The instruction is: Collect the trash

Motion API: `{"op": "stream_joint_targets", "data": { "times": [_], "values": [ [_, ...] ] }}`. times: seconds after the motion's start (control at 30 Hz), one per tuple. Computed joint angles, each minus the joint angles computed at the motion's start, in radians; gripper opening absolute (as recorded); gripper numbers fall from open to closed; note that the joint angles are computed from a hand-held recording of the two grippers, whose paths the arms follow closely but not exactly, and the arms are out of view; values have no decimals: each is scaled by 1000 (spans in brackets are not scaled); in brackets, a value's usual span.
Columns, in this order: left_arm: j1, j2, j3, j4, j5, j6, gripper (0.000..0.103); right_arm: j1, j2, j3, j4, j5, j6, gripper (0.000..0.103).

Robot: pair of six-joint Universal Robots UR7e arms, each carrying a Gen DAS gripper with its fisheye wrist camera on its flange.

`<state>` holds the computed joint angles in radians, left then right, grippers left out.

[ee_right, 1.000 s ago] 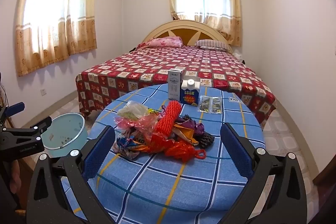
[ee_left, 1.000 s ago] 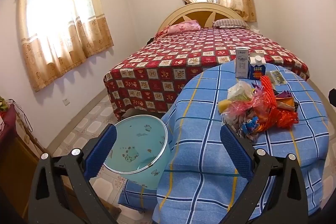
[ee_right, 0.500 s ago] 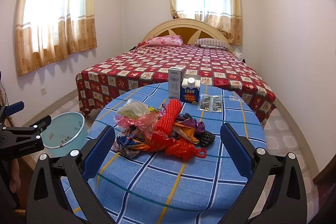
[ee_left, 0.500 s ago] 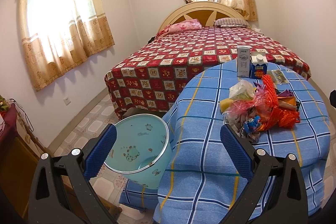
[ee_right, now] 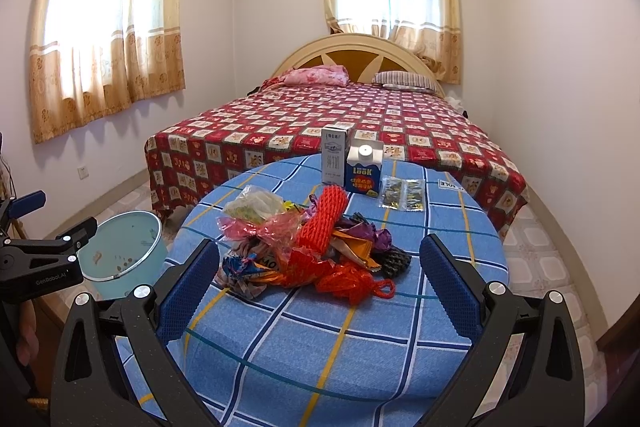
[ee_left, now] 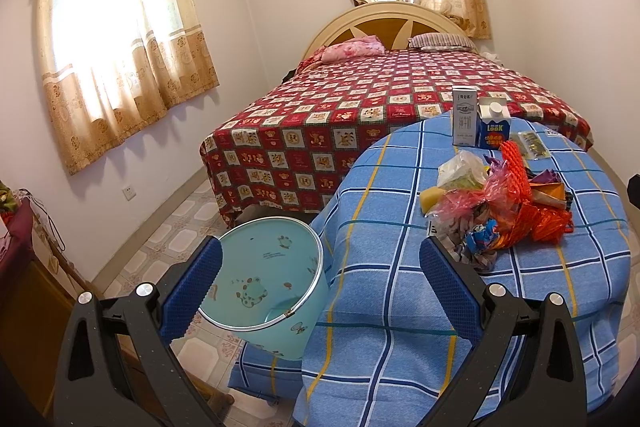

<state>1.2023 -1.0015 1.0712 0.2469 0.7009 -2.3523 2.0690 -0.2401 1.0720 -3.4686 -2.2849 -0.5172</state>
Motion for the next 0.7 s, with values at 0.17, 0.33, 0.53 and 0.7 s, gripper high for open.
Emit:
{"op": "stream_joint_targets", "data": {
  "times": [0.17, 0.33, 0.53, 0.7],
  "values": [
    [1, 1, -1, 3, 0, 0, 97, -7, 3, 1, 1, 6, 1, 98],
    [3, -1, 4, -3, 0, 4, 97, -7, 5, 2, -1, 4, 2, 98],
    [3, -2, 7, -7, -1, 5, 97, -5, 0, 5, 7, 2, 5, 98],
    [3, -1, 5, -4, -2, 6, 97, -5, 1, 5, 9, 2, 7, 98]
  ]
}}
